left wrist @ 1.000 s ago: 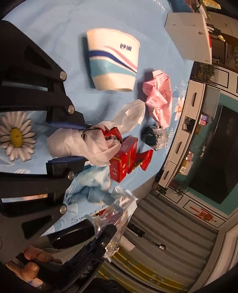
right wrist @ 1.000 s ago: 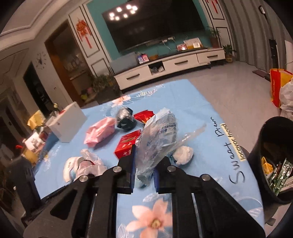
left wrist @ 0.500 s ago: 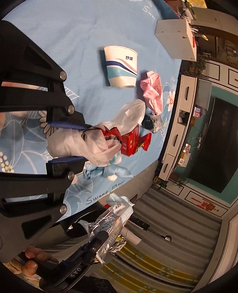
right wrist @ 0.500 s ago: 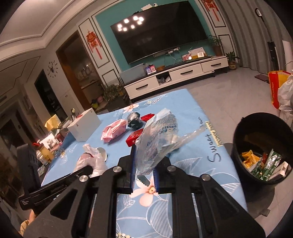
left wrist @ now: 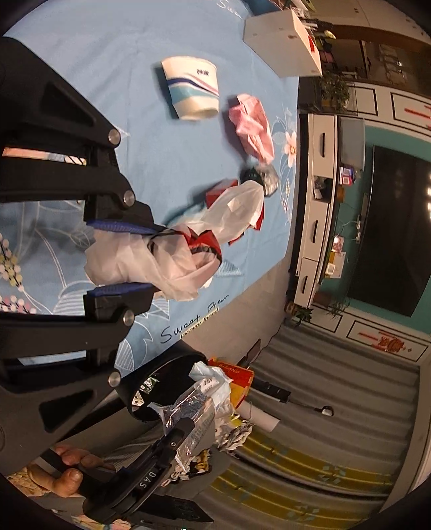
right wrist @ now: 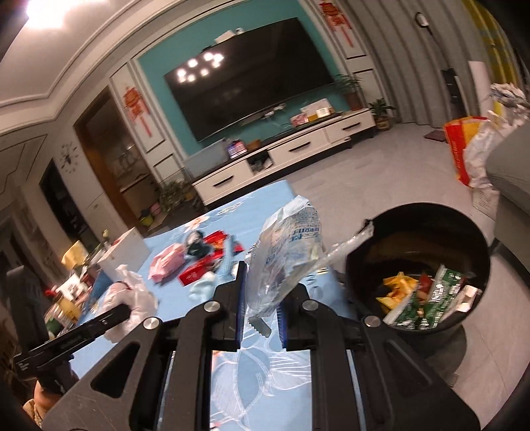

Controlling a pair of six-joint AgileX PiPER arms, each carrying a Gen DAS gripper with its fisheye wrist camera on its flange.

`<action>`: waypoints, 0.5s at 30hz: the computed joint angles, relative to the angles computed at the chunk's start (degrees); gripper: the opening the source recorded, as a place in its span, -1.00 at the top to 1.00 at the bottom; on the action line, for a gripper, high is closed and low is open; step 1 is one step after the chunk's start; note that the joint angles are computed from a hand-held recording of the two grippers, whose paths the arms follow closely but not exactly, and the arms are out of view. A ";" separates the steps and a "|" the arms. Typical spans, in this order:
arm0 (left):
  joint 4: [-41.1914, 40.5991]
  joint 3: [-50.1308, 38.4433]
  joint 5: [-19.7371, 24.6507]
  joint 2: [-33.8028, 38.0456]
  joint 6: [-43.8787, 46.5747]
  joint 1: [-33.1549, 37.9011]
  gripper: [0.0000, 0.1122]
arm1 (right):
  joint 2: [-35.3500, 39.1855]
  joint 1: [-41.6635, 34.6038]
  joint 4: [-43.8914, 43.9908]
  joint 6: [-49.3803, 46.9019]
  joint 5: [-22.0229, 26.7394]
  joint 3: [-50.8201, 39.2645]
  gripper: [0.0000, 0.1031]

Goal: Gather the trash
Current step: 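Carry both plastic bags to the black bin and open both tools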

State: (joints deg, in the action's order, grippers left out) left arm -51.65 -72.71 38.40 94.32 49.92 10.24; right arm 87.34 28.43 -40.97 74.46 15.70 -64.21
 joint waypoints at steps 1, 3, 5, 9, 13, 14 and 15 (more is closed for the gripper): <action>0.82 -0.85 -0.01 0.54 -0.80 -0.92 0.54 | -0.39 -0.66 -0.92 1.18 -0.30 0.78 0.68; 2.61 -2.38 -0.34 1.44 -2.68 -2.88 0.54 | -1.13 -2.07 -2.48 3.15 -1.08 2.40 0.68; 3.29 -3.51 -0.45 2.18 -3.30 -4.23 0.54 | -1.81 -3.26 -3.24 4.28 -1.86 3.78 0.68; 5.80 -5.63 -0.93 3.61 -5.04 -8.07 0.54 | -2.85 -5.77 -3.87 5.33 -3.67 6.30 0.68; 8.72 -9.66 -0.07 6.65 -8.17 -11.85 0.53 | -3.75 -8.67 -3.78 5.71 -6.02 8.84 0.68; 9.37 -11.00 0.20 7.73 -8.98 -13.01 0.53 | -3.99 -9.36 -4.13 6.18 -6.35 9.41 0.68; 9.86 -11.71 0.18 8.29 -9.50 -13.83 0.53 | -4.31 -10.00 -5.71 7.90 -6.51 10.12 0.68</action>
State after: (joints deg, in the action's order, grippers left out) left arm -41.79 -84.41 38.58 102.61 40.42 -3.59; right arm 83.03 18.44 -46.69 82.36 9.19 -54.09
